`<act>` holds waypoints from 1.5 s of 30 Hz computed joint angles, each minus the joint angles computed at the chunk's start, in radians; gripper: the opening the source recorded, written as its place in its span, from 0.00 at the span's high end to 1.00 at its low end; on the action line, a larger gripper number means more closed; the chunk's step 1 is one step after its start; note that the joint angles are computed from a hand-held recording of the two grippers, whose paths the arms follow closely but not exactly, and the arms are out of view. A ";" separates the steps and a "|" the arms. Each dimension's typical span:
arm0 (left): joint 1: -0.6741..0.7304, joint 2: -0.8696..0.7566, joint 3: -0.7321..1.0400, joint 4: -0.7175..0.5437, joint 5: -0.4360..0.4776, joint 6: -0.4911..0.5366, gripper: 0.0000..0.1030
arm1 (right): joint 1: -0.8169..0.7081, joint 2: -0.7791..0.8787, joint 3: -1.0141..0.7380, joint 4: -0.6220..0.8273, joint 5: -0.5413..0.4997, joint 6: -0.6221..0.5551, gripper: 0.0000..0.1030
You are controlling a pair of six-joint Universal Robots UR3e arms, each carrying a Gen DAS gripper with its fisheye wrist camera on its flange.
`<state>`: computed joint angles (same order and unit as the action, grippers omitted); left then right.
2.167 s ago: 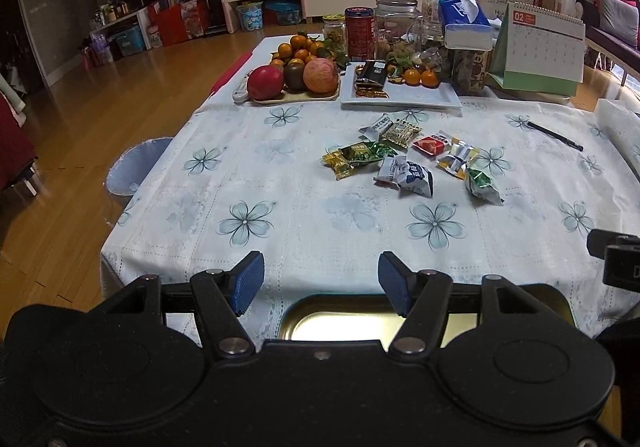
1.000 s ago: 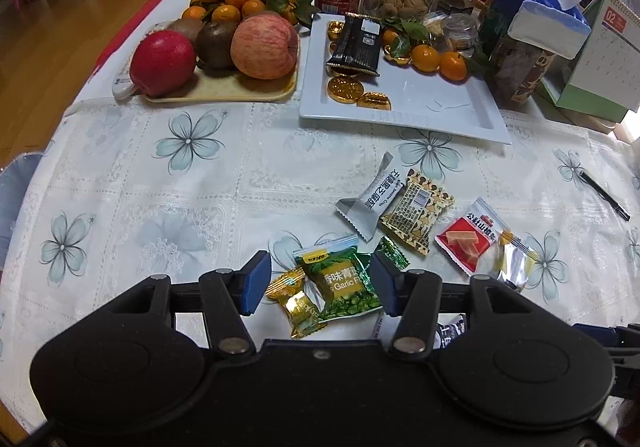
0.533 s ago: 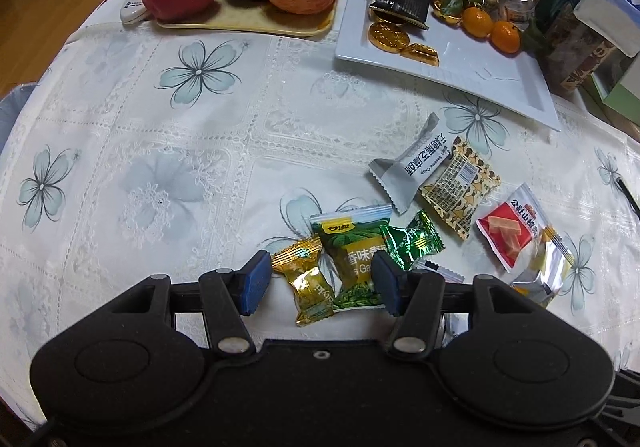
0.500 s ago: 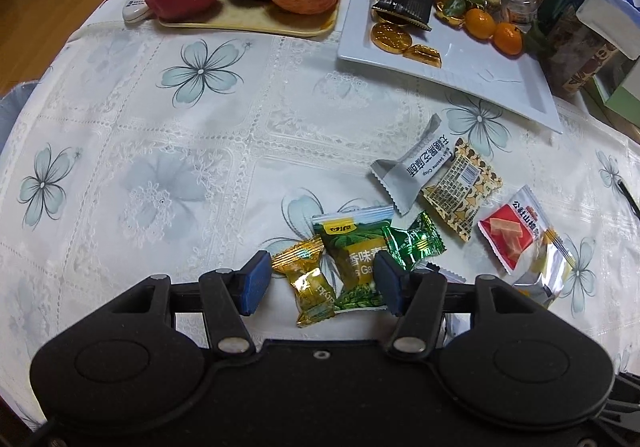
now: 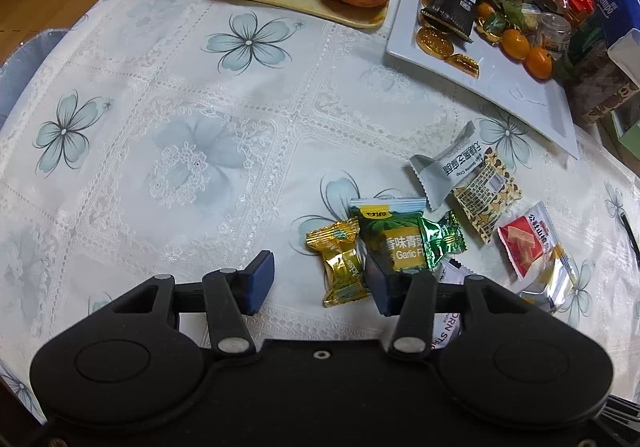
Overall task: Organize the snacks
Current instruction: 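Close the left tool on the gold candy while the right tool grasps the green-white packet, then carry both snacks over the gold tray and open both tools to drop them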
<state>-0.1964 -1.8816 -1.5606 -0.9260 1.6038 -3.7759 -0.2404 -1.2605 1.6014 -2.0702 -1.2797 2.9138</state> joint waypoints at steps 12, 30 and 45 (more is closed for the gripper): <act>-0.040 -0.082 0.091 -0.039 0.018 0.044 0.72 | -0.034 0.001 0.000 -0.017 0.015 0.043 0.66; -0.043 0.024 0.059 -0.120 -0.042 0.083 0.74 | -0.037 -0.012 0.001 -0.004 0.035 0.046 0.80; -0.238 0.389 -0.168 -0.138 0.028 -0.011 0.74 | -0.251 -0.449 0.337 0.012 0.174 -0.088 0.84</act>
<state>-0.4339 -1.4928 -1.7290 -1.0636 1.6322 -3.7873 -0.4911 -1.7098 1.9380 -2.0585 -1.1053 2.8257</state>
